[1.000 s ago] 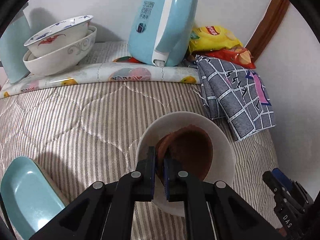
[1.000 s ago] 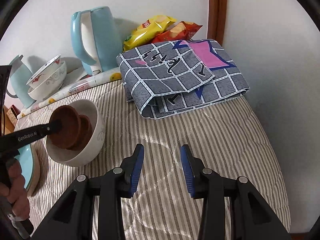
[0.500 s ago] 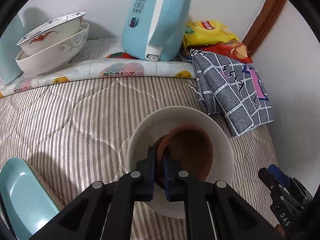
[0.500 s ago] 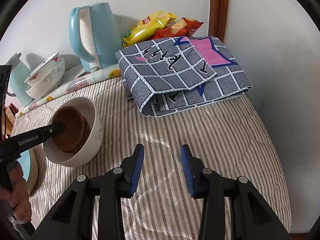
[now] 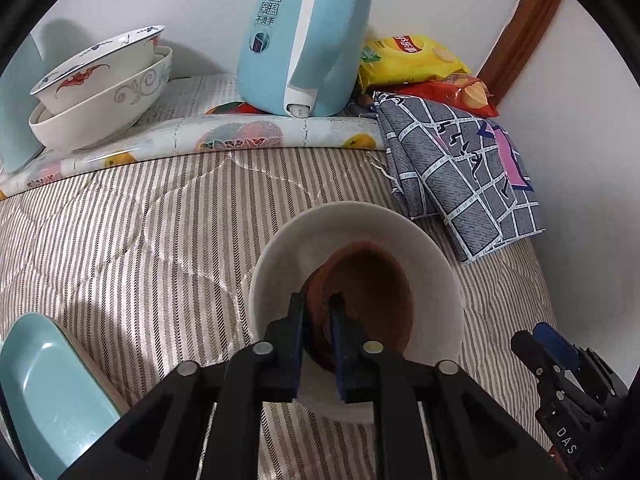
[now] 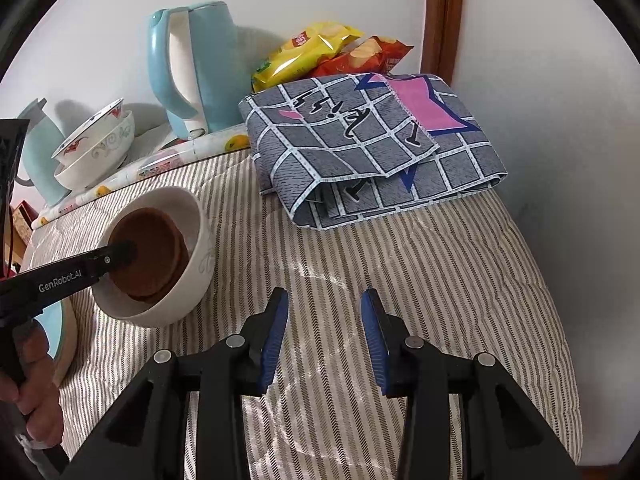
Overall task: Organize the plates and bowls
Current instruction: 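Lower the left gripper's brown dish into the white bowl and open it, then grasp the white bowl rim with both grippers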
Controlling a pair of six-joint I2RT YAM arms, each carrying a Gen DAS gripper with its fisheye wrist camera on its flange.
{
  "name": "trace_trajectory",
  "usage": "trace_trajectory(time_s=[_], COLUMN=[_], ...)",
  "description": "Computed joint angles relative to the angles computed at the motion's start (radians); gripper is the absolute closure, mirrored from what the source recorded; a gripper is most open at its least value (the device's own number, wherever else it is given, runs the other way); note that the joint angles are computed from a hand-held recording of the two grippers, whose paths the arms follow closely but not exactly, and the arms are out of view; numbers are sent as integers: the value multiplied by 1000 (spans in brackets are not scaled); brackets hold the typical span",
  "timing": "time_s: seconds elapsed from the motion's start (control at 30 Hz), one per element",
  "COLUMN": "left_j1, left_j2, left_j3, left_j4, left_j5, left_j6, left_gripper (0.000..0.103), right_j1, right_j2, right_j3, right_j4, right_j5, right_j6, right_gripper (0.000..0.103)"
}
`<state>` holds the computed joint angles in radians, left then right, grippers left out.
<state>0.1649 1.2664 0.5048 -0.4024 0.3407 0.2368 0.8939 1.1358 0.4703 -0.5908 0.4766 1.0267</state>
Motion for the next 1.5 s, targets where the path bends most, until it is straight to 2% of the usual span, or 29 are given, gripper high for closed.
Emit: trace_trajectory(time_s=[0.3, 0.4, 0.63, 0.77, 1.07, 1.17, 1.27, 1.37, 1.5], left_j1=[17, 36, 104, 154, 207, 201, 186, 168, 133], left_j2=[-91, -128, -190, -173, -79, -56, -32, -10, 21], left_j3=[-9, -8, -2, 5, 34, 37, 42, 46, 43], left_j4=[-62, -88, -140, -147, -114, -96, -75, -57, -24], left_j5=[1, 6, 21, 27, 36, 31, 24, 13, -17], left_j6=[21, 34, 80, 113, 138, 133, 121, 110, 96], left_gripper=[88, 80, 80, 80, 80, 79, 75, 75, 75], right_j1=[54, 77, 115, 121, 72, 44, 17, -3, -26], right_j2=[9, 2, 15, 38, 127, 162, 194, 257, 326], right_j3=[36, 51, 94, 119, 166, 175, 178, 207, 232], right_j4=[-34, -57, -83, -70, 31, 76, 126, 136, 155], right_j5=[26, 42, 72, 81, 35, -2, -40, -57, -79], right_j6=[30, 49, 60, 45, -44, -74, -102, -129, -163], right_gripper=[65, 65, 64, 59, 59, 59, 59, 60, 65])
